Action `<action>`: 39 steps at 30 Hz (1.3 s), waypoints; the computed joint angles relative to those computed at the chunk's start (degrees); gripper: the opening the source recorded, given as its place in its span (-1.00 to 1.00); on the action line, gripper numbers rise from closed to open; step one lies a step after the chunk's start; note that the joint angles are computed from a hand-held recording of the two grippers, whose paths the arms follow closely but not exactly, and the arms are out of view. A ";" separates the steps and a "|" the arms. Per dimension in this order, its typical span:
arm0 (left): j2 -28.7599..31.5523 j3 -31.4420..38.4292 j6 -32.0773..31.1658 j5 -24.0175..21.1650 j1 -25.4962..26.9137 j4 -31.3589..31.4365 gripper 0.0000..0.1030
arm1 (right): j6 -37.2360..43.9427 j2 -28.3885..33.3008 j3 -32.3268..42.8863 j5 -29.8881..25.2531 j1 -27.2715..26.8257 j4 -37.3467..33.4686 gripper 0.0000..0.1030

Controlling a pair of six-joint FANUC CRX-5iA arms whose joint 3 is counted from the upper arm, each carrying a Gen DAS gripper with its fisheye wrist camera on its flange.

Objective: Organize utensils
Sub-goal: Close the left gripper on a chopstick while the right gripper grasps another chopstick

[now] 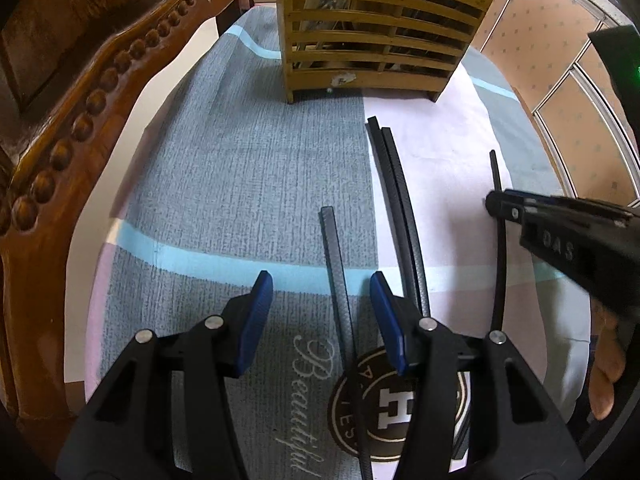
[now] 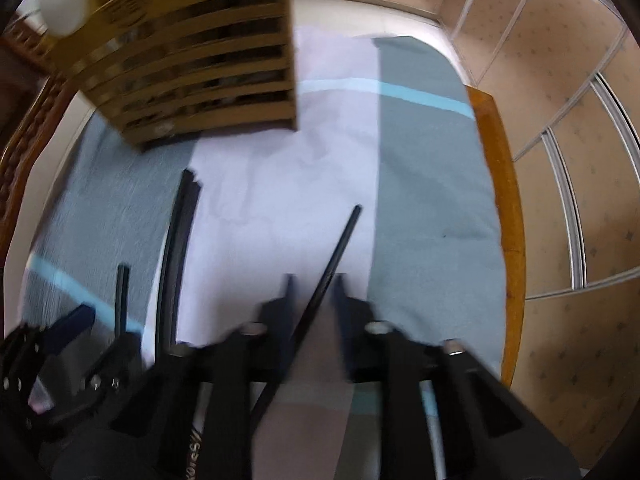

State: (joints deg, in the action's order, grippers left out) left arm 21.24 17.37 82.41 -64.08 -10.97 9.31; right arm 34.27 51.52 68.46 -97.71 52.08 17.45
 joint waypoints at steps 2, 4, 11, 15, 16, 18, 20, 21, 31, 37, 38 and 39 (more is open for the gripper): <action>0.08 0.04 -0.11 0.06 0.13 0.29 -0.02 | 2.07 -1.25 -2.13 0.71 0.51 0.00 -0.75; -0.06 -0.25 -0.46 0.20 0.29 0.51 -0.02 | 3.59 -2.90 -4.92 1.80 0.89 -0.17 -0.75; -0.49 -0.75 -1.09 0.01 0.67 0.85 0.01 | 10.85 -8.12 -12.07 2.03 2.29 -3.07 -0.76; 0.08 0.09 -0.85 -0.43 0.32 0.53 0.13 | 9.25 -10.29 -15.23 2.87 2.34 -3.40 -0.73; 0.35 0.48 -0.97 -0.70 0.15 0.32 0.17 | 8.48 -10.79 -15.95 3.40 2.19 -3.62 -0.62; 0.85 1.54 -1.39 -1.66 -0.38 -0.68 0.21 | 6.08 -11.95 -17.62 4.84 1.64 -3.90 -0.46; 1.19 2.14 -1.45 -2.20 -0.55 -0.91 0.24 | 2.84 -13.10 -19.11 6.04 0.91 -4.72 -0.45; 1.37 2.36 -1.38 -2.35 -0.62 -0.91 0.26 | 1.83 -13.26 -19.03 6.19 0.59 -5.10 -0.45; 3.47 5.36 -0.36 -3.49 -0.55 -0.87 0.25 | -5.47 -17.08 -24.35 10.41 -1.88 -6.60 -0.45; 6.07 9.57 1.70 -5.34 -0.48 -1.55 -0.01 | -4.79 -17.50 -25.21 12.02 -1.64 -5.87 -0.45; 6.56 10.49 1.91 -5.78 -0.64 -2.04 -0.03 | -4.25 -16.39 -23.66 11.46 -1.64 -5.86 -0.45; 6.82 10.91 2.01 -5.99 -0.72 -2.14 -0.08 | -4.38 -15.99 -22.95 10.97 -1.18 -5.78 -0.45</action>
State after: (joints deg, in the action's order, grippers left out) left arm 28.06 28.28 84.42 -70.07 -11.69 7.17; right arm 29.90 35.53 45.51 -86.74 50.91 11.67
